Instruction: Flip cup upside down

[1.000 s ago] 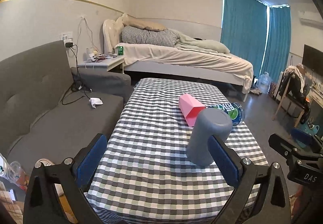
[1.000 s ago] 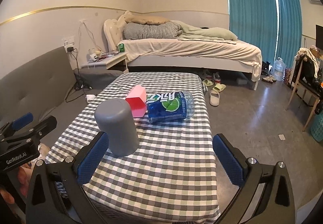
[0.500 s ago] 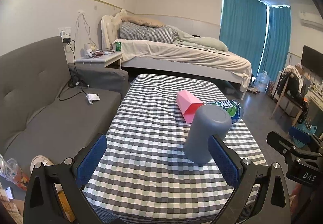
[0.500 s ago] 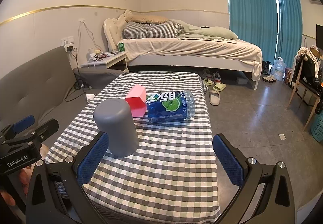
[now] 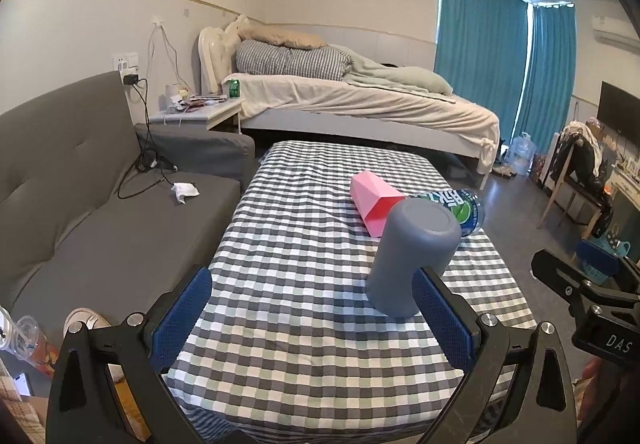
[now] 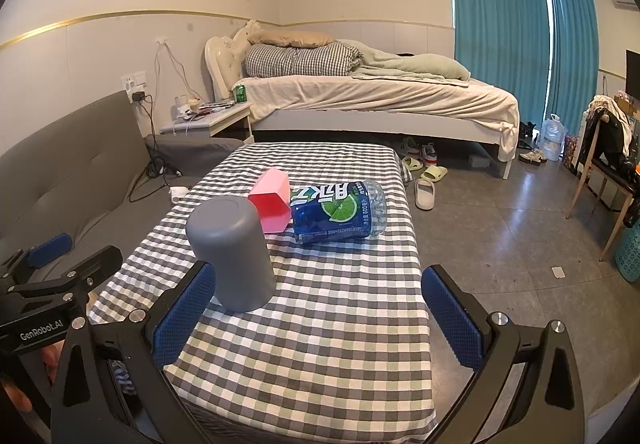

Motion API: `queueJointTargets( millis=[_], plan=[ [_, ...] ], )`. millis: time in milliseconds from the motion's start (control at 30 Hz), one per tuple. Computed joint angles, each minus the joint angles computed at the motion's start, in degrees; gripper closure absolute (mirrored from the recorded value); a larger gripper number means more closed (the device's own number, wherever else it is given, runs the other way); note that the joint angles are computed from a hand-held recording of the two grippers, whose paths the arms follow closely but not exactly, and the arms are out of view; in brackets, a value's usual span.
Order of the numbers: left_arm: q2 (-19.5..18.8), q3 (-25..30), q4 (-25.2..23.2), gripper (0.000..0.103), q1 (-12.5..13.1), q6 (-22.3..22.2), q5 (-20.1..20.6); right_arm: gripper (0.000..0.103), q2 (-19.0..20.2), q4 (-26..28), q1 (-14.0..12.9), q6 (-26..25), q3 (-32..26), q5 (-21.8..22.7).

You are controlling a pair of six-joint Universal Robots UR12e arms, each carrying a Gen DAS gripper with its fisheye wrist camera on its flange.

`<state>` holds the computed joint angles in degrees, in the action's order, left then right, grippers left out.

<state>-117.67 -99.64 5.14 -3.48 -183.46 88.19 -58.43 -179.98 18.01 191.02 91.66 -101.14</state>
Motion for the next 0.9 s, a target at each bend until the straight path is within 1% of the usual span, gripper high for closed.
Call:
queueJointTargets(
  millis=[133,467,900],
  plan=[
    [0.1,-0.2,0.9,0.0,0.0,0.4,0.1,0.0,0.1,-0.1,0.1,-0.3,-0.1,0.0],
    [0.0,0.0,1.1,0.0,-0.3,0.7,1.0,0.0,0.2,0.3,0.2,-0.5,-0.3,-0.1],
    [0.1,-0.1,1.0,0.0,-0.3,0.8,1.1,0.0,0.2,0.4,0.2,-0.6,-0.4,-0.3]
  ],
)
